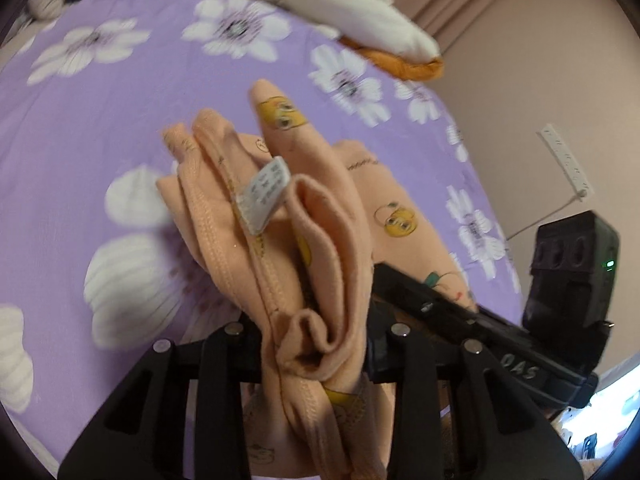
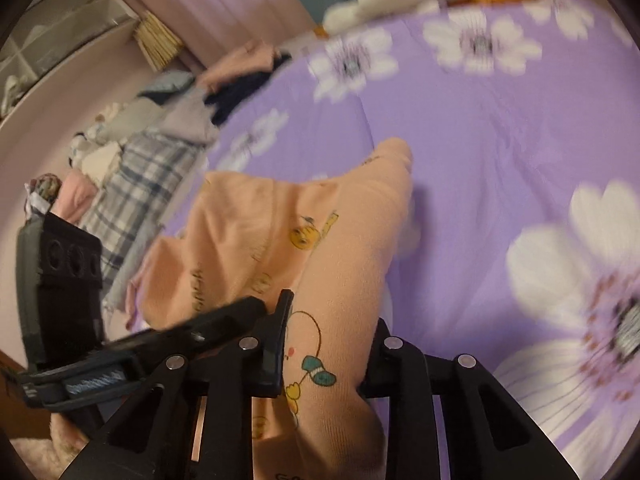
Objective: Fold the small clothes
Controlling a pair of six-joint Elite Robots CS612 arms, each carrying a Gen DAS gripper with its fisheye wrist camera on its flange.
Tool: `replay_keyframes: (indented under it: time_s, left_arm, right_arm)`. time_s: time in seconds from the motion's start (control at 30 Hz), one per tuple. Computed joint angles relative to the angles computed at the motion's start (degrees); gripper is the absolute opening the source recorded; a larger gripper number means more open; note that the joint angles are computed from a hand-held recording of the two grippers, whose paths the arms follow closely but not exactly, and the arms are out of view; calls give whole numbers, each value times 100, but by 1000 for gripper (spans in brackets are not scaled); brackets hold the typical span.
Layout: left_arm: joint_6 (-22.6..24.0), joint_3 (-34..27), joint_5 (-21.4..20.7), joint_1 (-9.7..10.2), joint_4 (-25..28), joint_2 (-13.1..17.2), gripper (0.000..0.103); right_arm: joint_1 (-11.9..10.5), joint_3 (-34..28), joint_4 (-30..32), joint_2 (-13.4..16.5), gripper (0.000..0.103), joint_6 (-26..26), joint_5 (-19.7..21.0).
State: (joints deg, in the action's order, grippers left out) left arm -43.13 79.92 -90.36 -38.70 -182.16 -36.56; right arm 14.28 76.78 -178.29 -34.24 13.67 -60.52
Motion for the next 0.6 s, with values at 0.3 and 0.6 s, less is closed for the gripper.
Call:
replay_keyframes:
  time_s: [0.3, 0.6]
  left_arm:
    - [538, -585, 773, 1, 384, 254, 34]
    - [273, -991, 518, 134, 1415, 625, 37]
  right_arm:
    - [-107, -514, -434, 253, 28, 231, -8]
    - [-3, -924, 562, 580, 28, 167, -520]
